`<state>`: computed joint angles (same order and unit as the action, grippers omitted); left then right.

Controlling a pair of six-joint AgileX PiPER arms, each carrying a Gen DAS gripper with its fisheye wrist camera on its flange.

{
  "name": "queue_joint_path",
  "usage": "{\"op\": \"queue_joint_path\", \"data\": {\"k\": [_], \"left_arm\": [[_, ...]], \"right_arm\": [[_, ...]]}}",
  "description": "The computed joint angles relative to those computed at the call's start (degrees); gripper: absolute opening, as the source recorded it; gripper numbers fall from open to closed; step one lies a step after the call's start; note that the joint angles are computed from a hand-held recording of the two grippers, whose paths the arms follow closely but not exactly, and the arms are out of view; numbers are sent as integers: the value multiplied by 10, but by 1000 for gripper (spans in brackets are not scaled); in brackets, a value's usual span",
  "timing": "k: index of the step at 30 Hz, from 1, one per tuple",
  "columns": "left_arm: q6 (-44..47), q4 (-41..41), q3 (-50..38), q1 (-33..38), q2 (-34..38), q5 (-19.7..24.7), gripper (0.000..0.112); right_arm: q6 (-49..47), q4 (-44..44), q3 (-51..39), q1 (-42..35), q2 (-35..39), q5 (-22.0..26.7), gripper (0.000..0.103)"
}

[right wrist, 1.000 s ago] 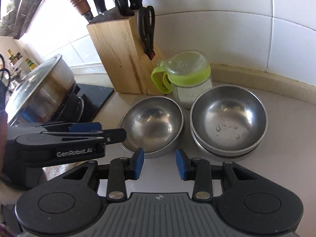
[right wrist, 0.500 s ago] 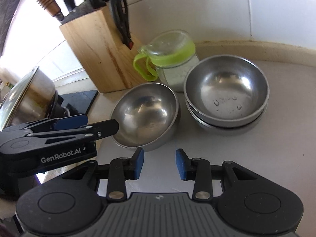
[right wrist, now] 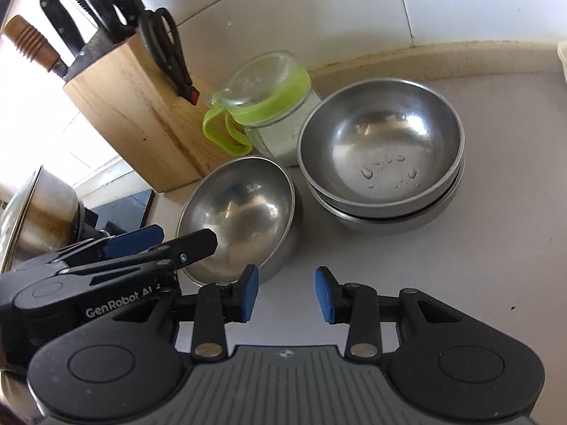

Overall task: Organize plates and bowls
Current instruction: 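Open both tools, move to the next steel bowl and grip its rim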

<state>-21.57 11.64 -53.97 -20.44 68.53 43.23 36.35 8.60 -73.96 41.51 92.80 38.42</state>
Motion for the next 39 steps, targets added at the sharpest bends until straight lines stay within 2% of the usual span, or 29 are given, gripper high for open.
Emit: {"op": "queue_joint_path", "data": {"k": [6, 12, 17, 24, 28, 30, 34, 39], "left_arm": [[47, -38, 5, 22, 9, -13, 71], [82, -69, 6, 35, 22, -26, 71], [98, -79, 8, 51, 35, -32, 70], [148, -120, 9, 78, 49, -43, 70], [160, -127, 12, 80, 61, -49, 70], [156, -122, 15, 77, 66, -53, 69], [155, -113, 20, 77, 73, -61, 65], [155, -107, 24, 72, 79, -73, 58]], "right_arm": [[38, -9, -7, 6, 6, -1, 38], [94, -23, 3, 7, -1, -28, 38], [95, 9, -6, -4, 22, -37, 38], [133, -10, 3, -5, 34, -63, 38], [122, -19, -21, -3, 54, -48, 38], [123, -32, -34, 1, 65, -41, 36], [101, -31, -59, 2, 87, -30, 23], [76, -34, -85, 3, 110, -18, 21]]}}
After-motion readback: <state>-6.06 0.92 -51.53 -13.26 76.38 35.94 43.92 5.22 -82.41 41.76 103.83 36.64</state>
